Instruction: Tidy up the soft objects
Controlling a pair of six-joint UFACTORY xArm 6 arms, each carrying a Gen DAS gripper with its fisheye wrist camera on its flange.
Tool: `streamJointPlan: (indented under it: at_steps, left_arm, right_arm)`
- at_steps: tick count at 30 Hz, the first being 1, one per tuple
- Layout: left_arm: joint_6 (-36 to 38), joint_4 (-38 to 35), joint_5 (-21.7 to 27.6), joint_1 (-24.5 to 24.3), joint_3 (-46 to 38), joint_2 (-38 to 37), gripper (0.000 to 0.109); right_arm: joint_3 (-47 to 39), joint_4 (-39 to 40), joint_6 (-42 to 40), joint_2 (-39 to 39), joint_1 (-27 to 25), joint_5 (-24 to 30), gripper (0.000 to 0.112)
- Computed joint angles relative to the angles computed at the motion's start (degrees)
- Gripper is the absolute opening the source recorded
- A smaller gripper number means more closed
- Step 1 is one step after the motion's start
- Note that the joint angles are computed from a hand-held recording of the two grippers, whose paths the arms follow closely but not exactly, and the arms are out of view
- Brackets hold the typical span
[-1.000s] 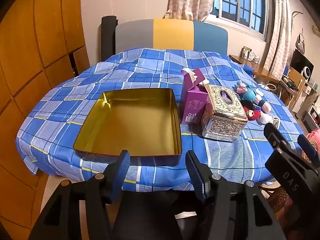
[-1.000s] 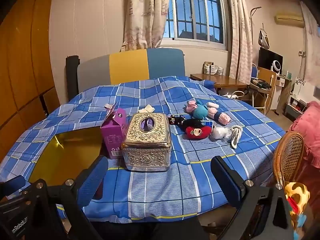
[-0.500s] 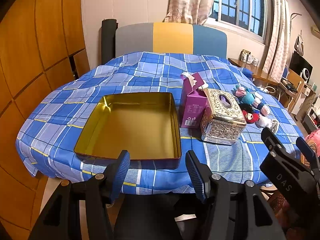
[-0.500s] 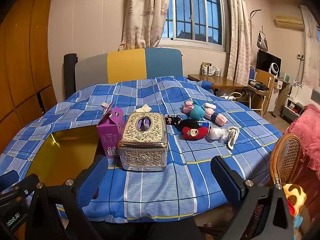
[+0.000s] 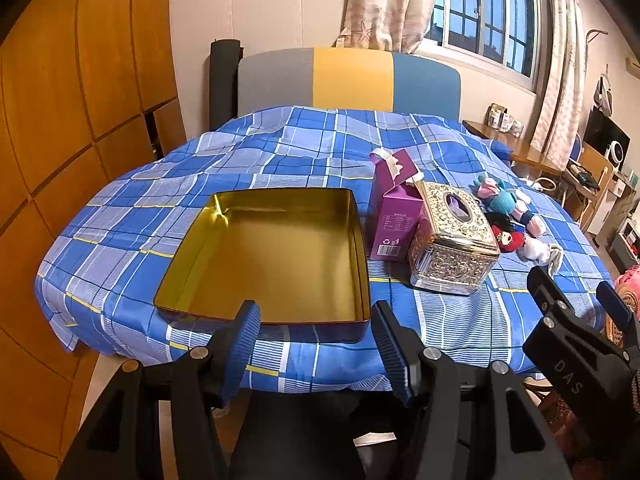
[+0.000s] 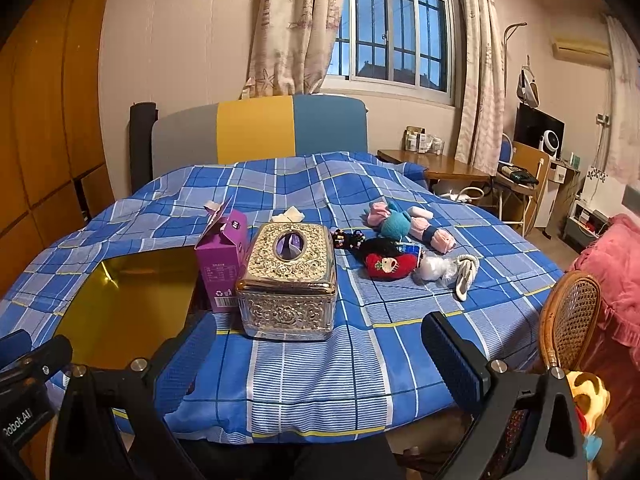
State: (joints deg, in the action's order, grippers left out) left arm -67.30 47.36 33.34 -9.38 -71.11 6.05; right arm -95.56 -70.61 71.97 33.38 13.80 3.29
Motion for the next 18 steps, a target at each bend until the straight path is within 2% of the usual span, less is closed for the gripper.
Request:
streamJointPlan:
  at_steps: [18]
  left_arm:
    - [1.3,-2.2,0.6,0.3,-0.2,0.8,0.058]
  right_arm:
    - [0.6,1.0,-1.0,-0.2,-0.1,-0.4,0.103]
